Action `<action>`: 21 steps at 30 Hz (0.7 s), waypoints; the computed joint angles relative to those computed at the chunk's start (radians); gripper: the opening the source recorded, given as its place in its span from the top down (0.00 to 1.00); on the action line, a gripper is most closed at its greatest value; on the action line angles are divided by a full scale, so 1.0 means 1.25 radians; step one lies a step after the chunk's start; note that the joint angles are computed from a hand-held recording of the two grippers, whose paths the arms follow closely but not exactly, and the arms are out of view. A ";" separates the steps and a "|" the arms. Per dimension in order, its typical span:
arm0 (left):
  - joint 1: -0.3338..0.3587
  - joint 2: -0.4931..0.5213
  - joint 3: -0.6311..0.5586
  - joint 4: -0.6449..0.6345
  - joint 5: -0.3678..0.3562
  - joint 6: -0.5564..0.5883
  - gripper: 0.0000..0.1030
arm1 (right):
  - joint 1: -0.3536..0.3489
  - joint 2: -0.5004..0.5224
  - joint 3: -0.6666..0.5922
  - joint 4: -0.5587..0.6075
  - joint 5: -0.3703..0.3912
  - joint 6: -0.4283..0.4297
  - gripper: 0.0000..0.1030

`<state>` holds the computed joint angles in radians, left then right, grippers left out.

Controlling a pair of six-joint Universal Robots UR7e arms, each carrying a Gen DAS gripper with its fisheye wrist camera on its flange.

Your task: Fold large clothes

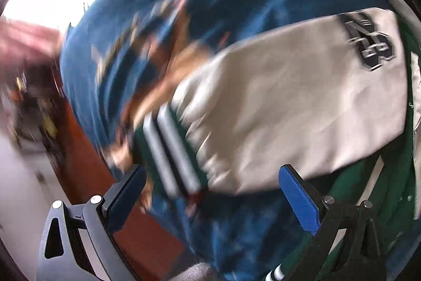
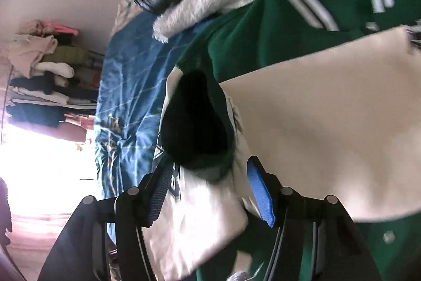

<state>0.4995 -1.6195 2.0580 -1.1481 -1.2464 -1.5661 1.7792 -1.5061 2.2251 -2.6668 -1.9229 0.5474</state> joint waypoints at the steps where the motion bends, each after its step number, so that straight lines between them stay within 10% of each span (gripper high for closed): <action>1: 0.003 -0.037 0.030 -0.020 -0.018 -0.018 0.00 | 0.014 -0.021 -0.002 0.048 -0.019 0.013 0.41; 5: 0.076 -0.231 0.190 -0.227 -0.082 -0.118 0.01 | 0.063 -0.090 -0.006 0.233 -0.107 0.069 0.41; 10: 0.118 -0.309 0.238 -0.300 0.053 -0.257 0.08 | 0.058 -0.126 -0.002 0.342 -0.119 0.113 0.41; 12: 0.122 -0.284 0.196 -0.234 0.117 -0.262 0.53 | 0.057 -0.104 0.000 0.326 -0.125 0.117 0.41; 15: 0.152 -0.253 0.136 -0.213 0.219 -0.162 0.72 | 0.073 -0.030 -0.024 0.277 -0.141 0.107 0.41; 21: 0.331 -0.134 0.007 -0.382 0.401 0.175 0.73 | 0.111 0.128 -0.104 0.212 -0.207 0.041 0.32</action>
<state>0.9131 -1.7869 2.0665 -1.6262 -0.7454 -1.3478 1.9185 -1.3455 2.0955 -2.4014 -2.1814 0.5981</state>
